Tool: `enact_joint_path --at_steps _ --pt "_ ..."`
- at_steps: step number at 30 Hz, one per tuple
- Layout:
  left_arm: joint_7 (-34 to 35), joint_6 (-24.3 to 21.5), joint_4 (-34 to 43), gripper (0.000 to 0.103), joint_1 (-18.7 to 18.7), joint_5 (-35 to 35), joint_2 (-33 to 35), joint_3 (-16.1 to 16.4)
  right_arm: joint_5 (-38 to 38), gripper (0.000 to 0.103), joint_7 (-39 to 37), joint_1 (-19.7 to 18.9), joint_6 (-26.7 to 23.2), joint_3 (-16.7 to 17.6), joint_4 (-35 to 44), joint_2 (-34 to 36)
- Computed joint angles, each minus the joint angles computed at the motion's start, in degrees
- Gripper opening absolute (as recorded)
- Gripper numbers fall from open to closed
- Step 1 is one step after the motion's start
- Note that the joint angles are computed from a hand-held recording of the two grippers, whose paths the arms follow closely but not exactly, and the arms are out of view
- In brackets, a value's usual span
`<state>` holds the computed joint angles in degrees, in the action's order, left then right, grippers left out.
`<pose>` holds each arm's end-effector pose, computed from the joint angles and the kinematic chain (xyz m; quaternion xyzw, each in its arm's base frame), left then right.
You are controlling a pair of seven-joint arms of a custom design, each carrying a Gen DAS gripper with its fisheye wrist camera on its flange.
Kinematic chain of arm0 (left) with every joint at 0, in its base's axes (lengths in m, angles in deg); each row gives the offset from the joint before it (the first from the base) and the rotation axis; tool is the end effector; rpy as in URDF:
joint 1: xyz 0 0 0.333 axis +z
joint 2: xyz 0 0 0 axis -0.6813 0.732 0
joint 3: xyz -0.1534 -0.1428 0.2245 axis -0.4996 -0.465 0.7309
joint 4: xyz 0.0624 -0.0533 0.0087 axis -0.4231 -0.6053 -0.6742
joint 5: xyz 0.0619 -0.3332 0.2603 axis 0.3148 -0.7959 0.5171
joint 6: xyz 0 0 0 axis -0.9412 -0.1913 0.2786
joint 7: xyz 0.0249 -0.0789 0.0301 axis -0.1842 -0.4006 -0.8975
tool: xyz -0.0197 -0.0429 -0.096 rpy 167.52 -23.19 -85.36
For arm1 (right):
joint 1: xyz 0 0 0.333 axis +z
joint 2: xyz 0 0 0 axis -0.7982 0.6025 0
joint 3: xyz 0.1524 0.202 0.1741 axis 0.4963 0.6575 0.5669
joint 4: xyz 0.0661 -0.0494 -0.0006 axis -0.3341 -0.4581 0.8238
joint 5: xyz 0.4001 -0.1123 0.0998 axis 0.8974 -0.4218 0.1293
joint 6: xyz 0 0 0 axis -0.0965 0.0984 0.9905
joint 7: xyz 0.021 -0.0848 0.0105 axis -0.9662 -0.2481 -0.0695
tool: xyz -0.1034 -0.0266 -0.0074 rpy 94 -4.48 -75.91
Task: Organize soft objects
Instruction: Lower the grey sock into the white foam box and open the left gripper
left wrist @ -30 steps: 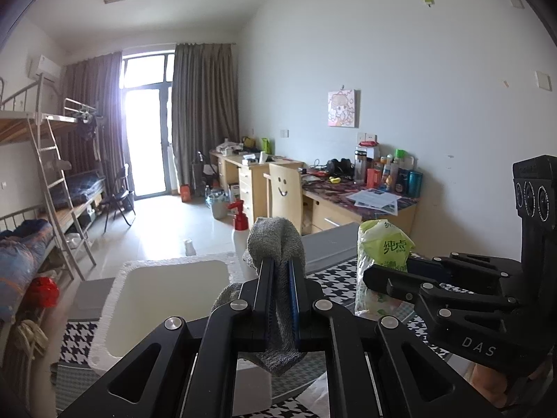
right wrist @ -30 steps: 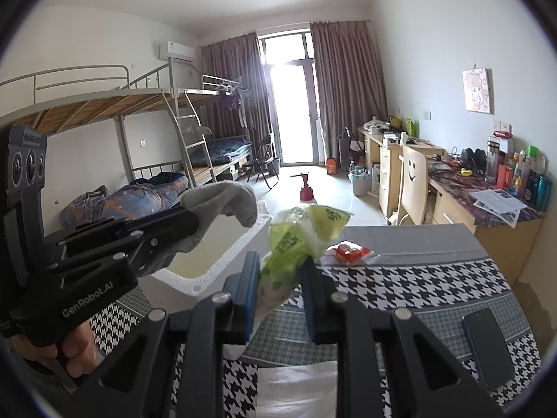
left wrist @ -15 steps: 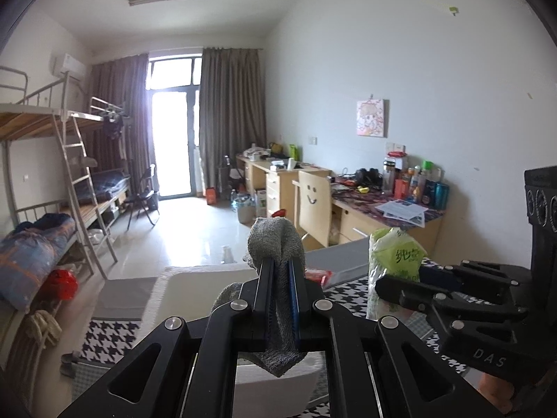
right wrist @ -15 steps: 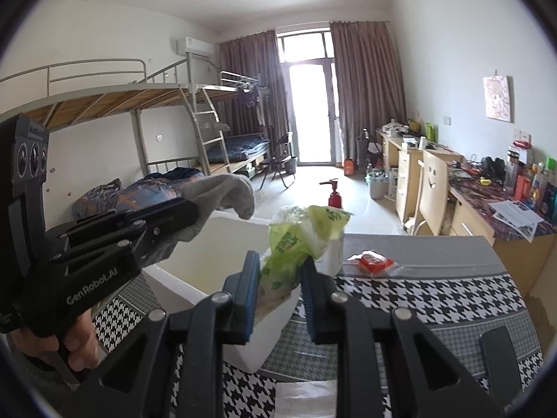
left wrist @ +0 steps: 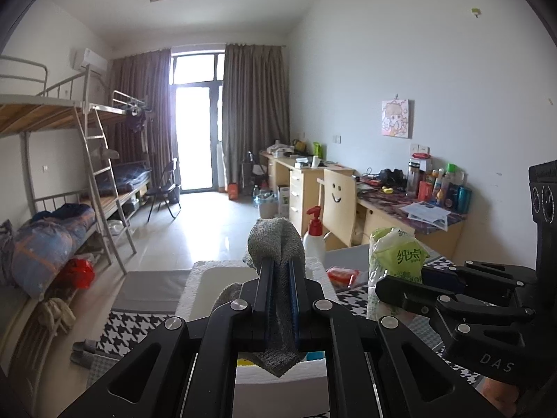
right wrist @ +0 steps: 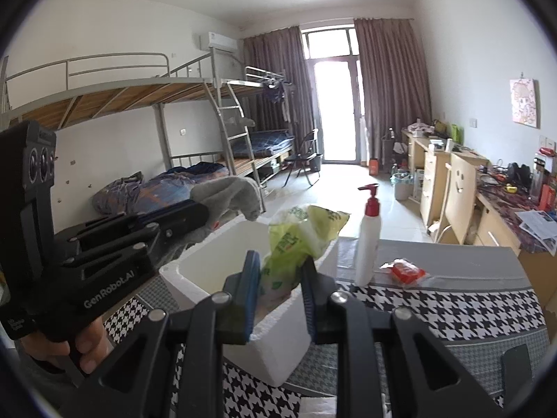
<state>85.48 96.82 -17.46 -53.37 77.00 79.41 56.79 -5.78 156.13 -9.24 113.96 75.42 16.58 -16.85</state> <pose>0.7107 -0.3628 0.5531 -0.3832 0.7212 -0.5139 0.2626 0.6579 0.4869 0.5543 -0.6026 0.5757 -0.3321 0.4417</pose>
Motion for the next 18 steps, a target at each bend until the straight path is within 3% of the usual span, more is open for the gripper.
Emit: enact_joint_path --at_steps 5,18 --pt "-1.91 -2.30 3.10 0.009 -2.07 0.48 1.66 2.77 3.25 0.027 -3.96 -1.30 -1.08 1.50 4.90 3.05" --pt "1.60 -11.07 13.16 0.009 -3.28 -3.01 8.02 3.18 9.53 0.027 -9.60 -1.62 -7.93 0.79 16.62 10.38"
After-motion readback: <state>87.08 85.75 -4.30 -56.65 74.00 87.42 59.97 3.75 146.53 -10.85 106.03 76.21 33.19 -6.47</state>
